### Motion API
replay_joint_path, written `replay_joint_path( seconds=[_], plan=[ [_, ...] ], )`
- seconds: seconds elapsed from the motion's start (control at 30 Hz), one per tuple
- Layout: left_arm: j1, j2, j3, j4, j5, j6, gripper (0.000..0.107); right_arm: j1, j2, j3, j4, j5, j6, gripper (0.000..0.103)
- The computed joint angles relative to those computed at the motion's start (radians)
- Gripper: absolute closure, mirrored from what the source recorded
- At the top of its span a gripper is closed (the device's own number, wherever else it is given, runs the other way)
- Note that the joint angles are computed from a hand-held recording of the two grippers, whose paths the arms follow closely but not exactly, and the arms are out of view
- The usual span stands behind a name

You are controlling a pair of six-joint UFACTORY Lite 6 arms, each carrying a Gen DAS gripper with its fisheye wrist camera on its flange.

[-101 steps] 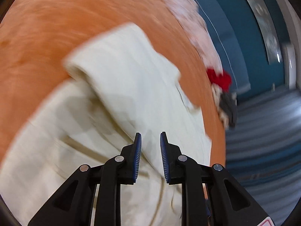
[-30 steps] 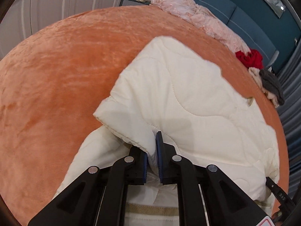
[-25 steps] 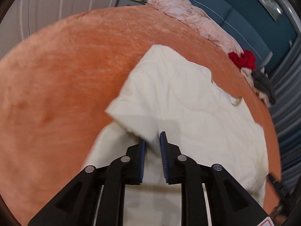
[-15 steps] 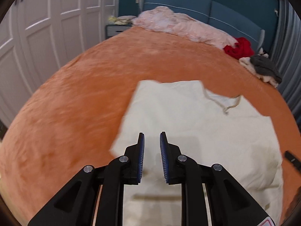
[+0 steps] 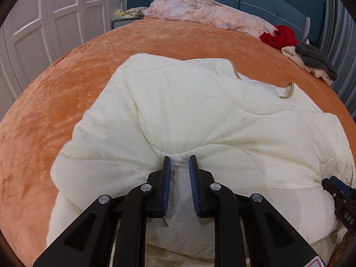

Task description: Fold large clothes

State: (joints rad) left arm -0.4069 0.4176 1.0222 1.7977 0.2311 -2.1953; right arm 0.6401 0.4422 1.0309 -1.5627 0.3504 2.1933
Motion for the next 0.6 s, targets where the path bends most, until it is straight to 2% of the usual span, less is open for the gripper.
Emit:
replay_joint_path(
  seconds=[0.1, 0.17, 0.33, 0.5, 0.6],
  plan=[
    [0.001, 0.012, -0.008, 0.123, 0.01, -0.123, 0.089, 0.003, 0.014, -0.014, -0.122, 0.013, 0.128, 0.07],
    [-0.009, 0.019, -0.01, 0.143, 0.032, -0.145, 0.089, 0.005, 0.02, -0.016, -0.155, 0.019, 0.162, 0.07],
    [-0.044, 0.044, 0.006, 0.059, 0.09, -0.06, 0.089, 0.005, 0.02, -0.033, -0.236, 0.027, 0.248, 0.069],
    [-0.046, 0.051, 0.016, 0.026, 0.097, -0.023, 0.089, 0.007, 0.017, -0.042, -0.272, 0.032, 0.288, 0.069],
    [-0.045, 0.033, 0.026, -0.081, 0.089, 0.089, 0.089, -0.004, -0.004, -0.046, -0.258, 0.009, 0.27, 0.069]
  ],
)
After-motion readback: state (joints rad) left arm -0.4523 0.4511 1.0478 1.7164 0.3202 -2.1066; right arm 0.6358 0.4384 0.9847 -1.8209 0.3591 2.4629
